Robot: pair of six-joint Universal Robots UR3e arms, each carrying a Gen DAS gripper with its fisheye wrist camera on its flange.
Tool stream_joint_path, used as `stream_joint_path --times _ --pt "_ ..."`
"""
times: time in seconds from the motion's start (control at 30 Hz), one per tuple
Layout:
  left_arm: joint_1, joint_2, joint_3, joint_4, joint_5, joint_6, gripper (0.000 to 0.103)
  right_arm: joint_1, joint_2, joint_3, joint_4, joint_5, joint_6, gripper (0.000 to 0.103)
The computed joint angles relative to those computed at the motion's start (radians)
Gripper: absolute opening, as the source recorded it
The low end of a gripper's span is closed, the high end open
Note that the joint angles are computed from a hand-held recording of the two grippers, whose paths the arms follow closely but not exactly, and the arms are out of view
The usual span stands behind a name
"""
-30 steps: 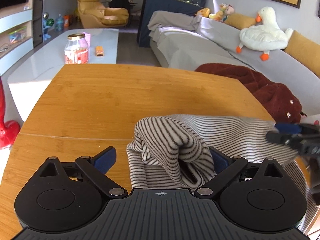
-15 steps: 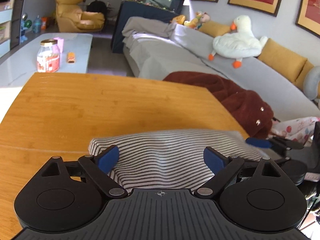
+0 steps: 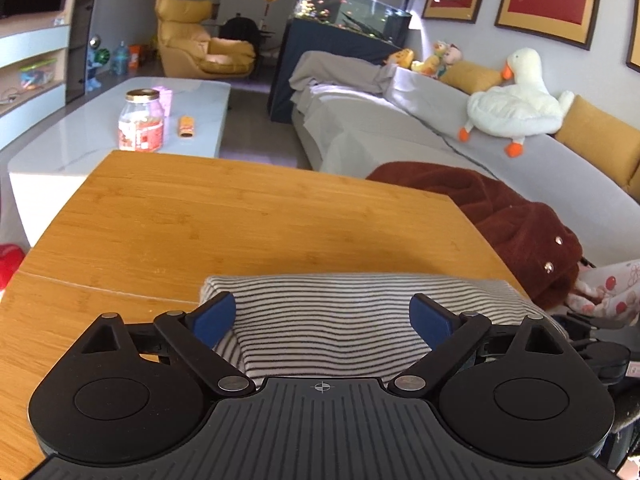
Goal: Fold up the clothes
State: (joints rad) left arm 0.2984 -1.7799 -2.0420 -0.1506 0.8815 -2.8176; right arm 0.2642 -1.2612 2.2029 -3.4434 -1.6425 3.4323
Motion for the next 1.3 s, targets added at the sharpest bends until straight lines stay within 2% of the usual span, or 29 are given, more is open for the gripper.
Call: stream_joint_path --times 0.1,0.2,0.3,0.5,0.57,0.63,0.67,0.87,1.0,1.3 --pt "-0.023 -0.008 0.033 -0.007 0.078 -0.015 0.098 0.026 0.007 -0.009 0.0 -0.044 -0.006 0.096" --pt "-0.025 -0.023 0.069 -0.092 0.096 -0.008 0.098 0.062 0.012 -0.026 0.003 -0.107 -0.011 0.096" --pt "-0.009 -0.036 0.073 -0.133 0.066 -0.002 0.098 0.073 -0.011 -0.017 0.009 -0.129 0.004 0.096" --pt "0.004 -0.062 0.096 -0.19 0.015 -0.014 0.098 0.04 -0.087 0.04 0.013 -0.09 0.053 0.095" --pt "0.004 -0.068 0.102 -0.197 0.004 -0.016 0.097 0.025 -0.095 0.056 0.003 -0.061 0.057 0.085" --pt "0.0 -0.075 0.106 -0.193 0.001 -0.019 0.097 0.002 -0.09 0.071 -0.015 0.001 0.08 0.067" --pt "-0.002 -0.079 0.108 -0.192 0.003 -0.021 0.096 -0.007 -0.079 0.069 -0.019 0.032 0.094 0.065" --pt "-0.014 -0.114 0.144 -0.187 0.009 -0.033 0.091 0.033 0.043 -0.04 -0.018 -0.003 0.083 0.064" --pt "-0.026 -0.172 0.211 -0.172 0.02 -0.065 0.09 0.009 0.095 -0.101 -0.02 0.038 0.061 0.065" --pt "-0.051 -0.33 0.455 -0.202 0.05 -0.115 0.087 -0.045 0.264 -0.385 0.079 0.103 0.047 0.065"
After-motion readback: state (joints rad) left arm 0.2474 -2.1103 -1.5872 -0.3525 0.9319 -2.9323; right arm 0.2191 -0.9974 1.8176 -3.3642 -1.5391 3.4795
